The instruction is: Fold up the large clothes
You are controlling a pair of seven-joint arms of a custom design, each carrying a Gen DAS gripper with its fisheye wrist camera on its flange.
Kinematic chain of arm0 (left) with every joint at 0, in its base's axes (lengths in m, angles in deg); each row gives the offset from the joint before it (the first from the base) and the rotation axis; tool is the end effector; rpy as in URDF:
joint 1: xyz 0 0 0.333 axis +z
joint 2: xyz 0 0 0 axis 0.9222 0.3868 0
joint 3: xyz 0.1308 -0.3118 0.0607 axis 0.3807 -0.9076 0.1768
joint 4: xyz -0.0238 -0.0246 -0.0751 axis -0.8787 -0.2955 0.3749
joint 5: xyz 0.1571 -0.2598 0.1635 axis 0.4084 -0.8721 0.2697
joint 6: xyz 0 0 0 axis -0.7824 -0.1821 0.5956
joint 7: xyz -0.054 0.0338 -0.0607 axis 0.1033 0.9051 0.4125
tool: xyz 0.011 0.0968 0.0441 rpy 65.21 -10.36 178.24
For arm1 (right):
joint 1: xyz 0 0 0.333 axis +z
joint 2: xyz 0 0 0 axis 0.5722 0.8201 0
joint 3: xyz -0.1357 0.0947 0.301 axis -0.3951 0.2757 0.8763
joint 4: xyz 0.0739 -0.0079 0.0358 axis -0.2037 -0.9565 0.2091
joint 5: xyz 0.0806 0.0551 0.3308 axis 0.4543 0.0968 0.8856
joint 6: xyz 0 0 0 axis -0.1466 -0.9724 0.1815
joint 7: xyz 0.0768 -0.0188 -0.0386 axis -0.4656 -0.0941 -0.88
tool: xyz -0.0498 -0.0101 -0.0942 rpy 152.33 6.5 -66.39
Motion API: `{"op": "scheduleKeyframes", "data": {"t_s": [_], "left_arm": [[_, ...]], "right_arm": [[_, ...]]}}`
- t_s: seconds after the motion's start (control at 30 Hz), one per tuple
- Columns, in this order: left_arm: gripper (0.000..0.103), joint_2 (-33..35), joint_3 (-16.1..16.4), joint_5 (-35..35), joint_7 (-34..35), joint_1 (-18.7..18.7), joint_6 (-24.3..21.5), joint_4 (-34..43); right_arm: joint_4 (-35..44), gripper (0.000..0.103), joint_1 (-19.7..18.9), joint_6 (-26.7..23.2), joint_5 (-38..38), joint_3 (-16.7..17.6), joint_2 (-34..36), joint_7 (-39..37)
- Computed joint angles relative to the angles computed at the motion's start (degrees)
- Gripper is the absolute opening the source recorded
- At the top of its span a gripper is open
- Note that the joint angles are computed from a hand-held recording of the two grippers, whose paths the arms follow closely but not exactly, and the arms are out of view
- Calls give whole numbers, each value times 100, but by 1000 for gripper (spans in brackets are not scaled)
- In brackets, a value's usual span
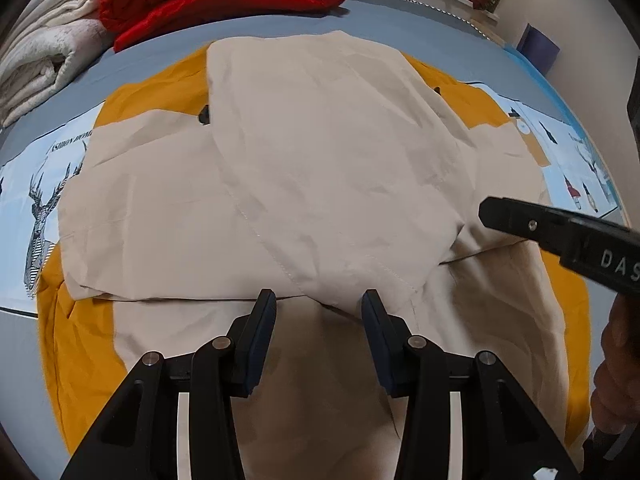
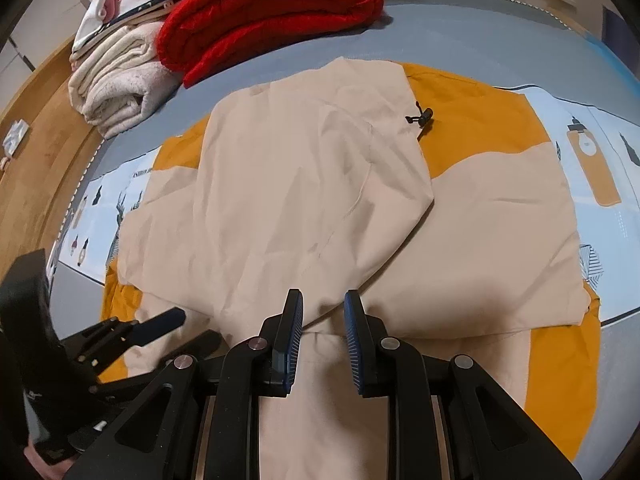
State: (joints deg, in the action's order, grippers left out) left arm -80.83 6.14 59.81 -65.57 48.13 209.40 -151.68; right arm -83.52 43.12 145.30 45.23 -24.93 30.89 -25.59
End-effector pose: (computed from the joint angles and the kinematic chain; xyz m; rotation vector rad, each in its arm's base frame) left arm 0.3398 -0.2788 0.3623 -2.3188 1.6346 -0.4886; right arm 0.4775 0.0682 0.3874 -2.2720 1.2625 0.0733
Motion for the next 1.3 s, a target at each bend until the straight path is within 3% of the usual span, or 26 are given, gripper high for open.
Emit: {"op": "scheduleKeyframes", "data": {"t_s": [0.4, 0.63, 0.97, 1.1, 1.2, 1.3], "left_arm": [[41, -232, -36, -40, -139, 81, -61, -119], [41, -592, -182, -319, -85, -3, -407, -183], [40, -1587, -623, -817, 214, -342, -1574, -114], [25, -2128, -839, -804, 227, -509, -1987, -159], [19, -2778, -1163, -827, 176, -692, -2722, -187], [19, -3543, -1204, -1361, 261, -1147, -3349, -343]], "right_arm": [[-70, 23, 29, 273, 153, -6, -146, -242], [-154, 23, 4, 382, 378, -95, -448, -372], [-305, 23, -125, -33, 275, -431, -1313, -282], [-294, 23, -245, -219, 256, -635, -1709, -287], [-343, 23, -391, -51, 130, -749, -2028, -151], [-252, 23, -651, -538, -53, -1138, -2303, -59]]}}
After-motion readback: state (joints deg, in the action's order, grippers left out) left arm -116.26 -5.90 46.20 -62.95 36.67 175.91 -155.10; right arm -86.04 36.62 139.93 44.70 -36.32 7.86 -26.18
